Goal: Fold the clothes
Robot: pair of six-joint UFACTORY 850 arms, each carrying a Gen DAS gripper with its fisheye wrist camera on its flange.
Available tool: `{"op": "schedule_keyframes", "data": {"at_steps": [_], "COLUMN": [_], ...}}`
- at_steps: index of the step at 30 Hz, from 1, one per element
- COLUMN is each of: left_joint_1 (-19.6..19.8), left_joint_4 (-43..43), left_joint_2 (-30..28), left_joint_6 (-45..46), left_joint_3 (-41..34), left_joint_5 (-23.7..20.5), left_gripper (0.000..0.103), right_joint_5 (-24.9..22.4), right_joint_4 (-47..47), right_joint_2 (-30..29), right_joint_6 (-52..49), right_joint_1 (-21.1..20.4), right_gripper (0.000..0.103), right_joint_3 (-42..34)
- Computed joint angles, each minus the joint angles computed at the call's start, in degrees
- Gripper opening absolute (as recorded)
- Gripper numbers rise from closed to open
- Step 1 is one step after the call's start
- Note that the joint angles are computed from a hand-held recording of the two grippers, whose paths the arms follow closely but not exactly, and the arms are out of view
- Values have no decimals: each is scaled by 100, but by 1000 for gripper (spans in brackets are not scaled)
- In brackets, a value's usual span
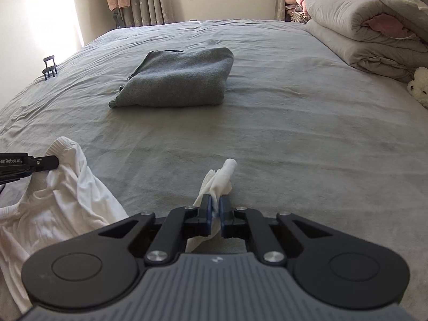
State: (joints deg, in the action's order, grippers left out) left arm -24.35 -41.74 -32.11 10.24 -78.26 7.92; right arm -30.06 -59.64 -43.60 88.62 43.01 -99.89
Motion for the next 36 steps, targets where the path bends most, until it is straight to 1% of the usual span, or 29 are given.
{"op": "schedule_keyframes", "data": {"at_steps": [4,7,10,12,14,15,17,18,20,21,22,23,24,26,29,30,33,36], "left_joint_1": [17,29,37,34,49,74,110,119,135,141,149,158,165,193,234,241,261,275], "left_joint_4": [-756,-1638,-2561,-3370,-3913,-3992,-3843,-3781,-3683,-3646,-3676,-3779,-3813,-3741,-3372,-3318,-3338,-3193], "left_joint_2": [69,92,116,125,129,138,146,151,155,153,147,139,132,111,91,83,48,40], "left_joint_6": [669,1493,2347,3111,3630,3681,3491,3438,3353,3314,3347,3455,3477,3356,2931,2869,2853,2667], "left_joint_3": [56,61,59,39,24,30,48,53,56,52,47,38,35,30,28,22,-5,-6], "left_joint_5": [137,211,313,426,462,397,279,241,156,114,75,36,16,-64,-206,-241,-328,-376], "left_gripper": [5,4,4,4,4,4,5,5,6,6,6,6,6,6,6,6,6,6], "right_joint_5": [-456,-760,-1100,-1235,-1332,-1204,-1015,-946,-852,-798,-718,-625,-531,-363,57,247,588,852], "right_joint_4": [-369,-526,-522,-312,-105,-45,48,81,137,226,351,361,373,417,528,627,997,1476], "right_joint_2": [346,530,679,730,780,842,932,966,1005,1004,1003,1023,1041,1061,1112,1124,1058,953], "right_joint_6": [400,525,560,433,299,239,169,156,110,9,-119,-131,-146,-201,-262,-364,-793,-1359], "right_joint_1": [-60,-68,-71,-99,-123,-139,-146,-139,-114,-111,-107,-92,-75,-31,5,16,68,143], "right_gripper": [6,6,6,6,6,7,9,15,17,23,36,42,44,44,44,44,44,44], "right_joint_3": [462,727,945,1002,1060,1139,1240,1270,1284,1253,1212,1221,1228,1219,1226,1218,1086,909]}}
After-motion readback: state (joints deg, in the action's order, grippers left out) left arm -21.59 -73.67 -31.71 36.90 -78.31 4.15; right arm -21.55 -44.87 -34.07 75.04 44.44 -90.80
